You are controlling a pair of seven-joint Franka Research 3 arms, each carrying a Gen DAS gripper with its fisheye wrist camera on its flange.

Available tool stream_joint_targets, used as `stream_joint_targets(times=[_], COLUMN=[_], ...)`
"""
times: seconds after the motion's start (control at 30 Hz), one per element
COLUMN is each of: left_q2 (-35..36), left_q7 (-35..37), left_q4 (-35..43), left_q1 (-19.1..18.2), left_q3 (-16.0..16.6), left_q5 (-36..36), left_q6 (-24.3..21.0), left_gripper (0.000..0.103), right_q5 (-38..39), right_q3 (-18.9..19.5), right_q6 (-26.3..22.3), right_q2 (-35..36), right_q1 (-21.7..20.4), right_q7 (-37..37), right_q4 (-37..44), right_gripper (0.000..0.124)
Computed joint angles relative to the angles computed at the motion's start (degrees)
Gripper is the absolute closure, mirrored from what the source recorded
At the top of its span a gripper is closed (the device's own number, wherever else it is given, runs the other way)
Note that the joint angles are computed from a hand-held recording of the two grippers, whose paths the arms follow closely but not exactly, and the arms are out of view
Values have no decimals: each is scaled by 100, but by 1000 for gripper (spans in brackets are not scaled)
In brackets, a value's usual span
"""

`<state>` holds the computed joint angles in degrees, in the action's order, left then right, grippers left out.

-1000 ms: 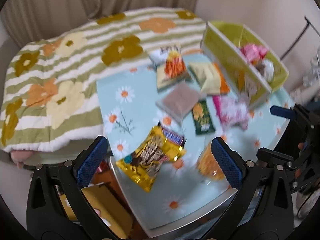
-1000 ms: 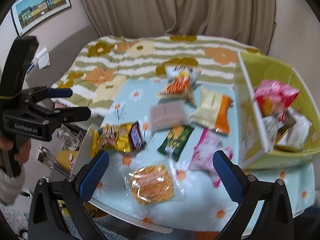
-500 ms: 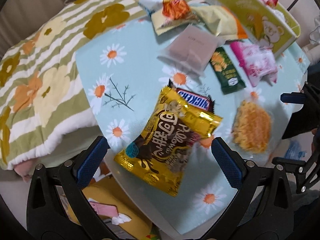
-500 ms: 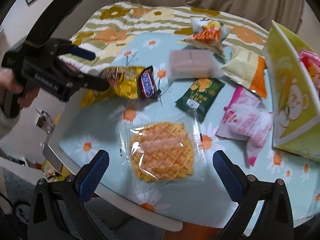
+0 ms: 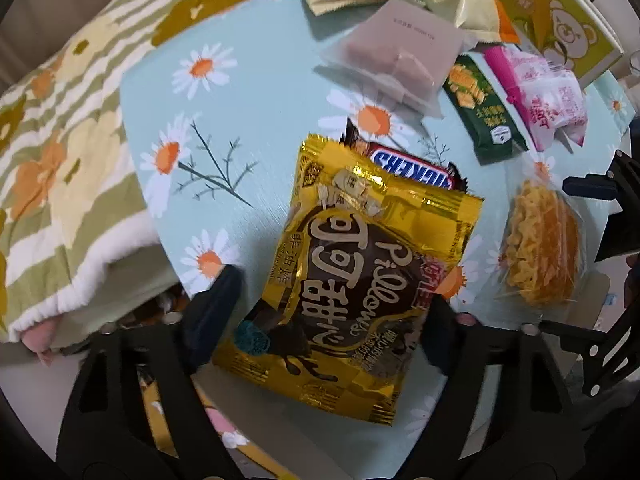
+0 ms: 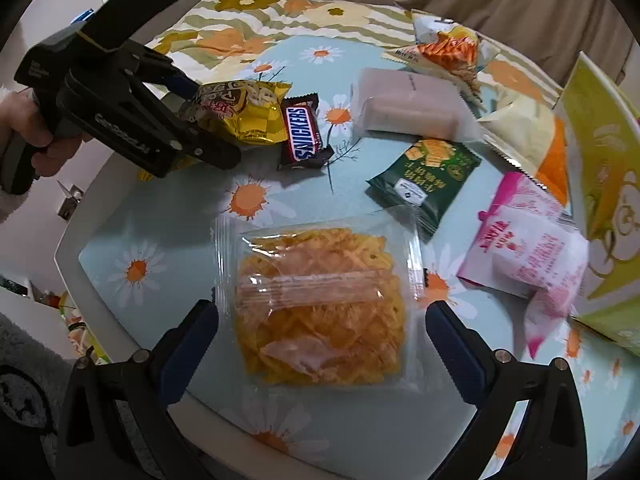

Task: Organize snacks
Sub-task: 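Grasp the gold Pillows bag with the left tool while the right tool grasps the waffle packet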

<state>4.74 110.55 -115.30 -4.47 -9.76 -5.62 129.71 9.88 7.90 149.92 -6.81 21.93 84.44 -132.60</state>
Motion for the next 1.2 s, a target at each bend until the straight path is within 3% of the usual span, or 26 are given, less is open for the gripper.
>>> stream_joint_targets(times=[0.03, 0.17, 0.4, 0.7, 0.87, 1.2], left_q2=[-33, -95, -180, -179, -255, -536], left_q7=[59, 43, -54, -173, -261, -371], left_q4=[-55, -164, -280, -304, -401, -453], left_q1=[-1, -29, -44, -45, -53, -88], left_q3=[-6, -8, 7, 23, 26, 68], left_q5=[-5, 71, 6, -28, -29, -64], left_q6=[104, 328, 462, 520, 576, 555], left_gripper=[35, 42, 45, 46, 48, 51], right_q5=[75, 171, 242, -801, -773, -486], right_q3=[-18, -39, -63, -22, -4, -57], right_q6=[-4, -31, -271, -332, -303, -184], right_q2=[33, 260, 537, 812, 773, 602], right_q1=[12, 19, 15, 127, 179, 114], right_q7=[-79, -242, -258, 320, 214, 346], right_q4=[28, 215, 483, 709, 716, 761], right_gripper=[21, 21, 21, 22, 48, 50])
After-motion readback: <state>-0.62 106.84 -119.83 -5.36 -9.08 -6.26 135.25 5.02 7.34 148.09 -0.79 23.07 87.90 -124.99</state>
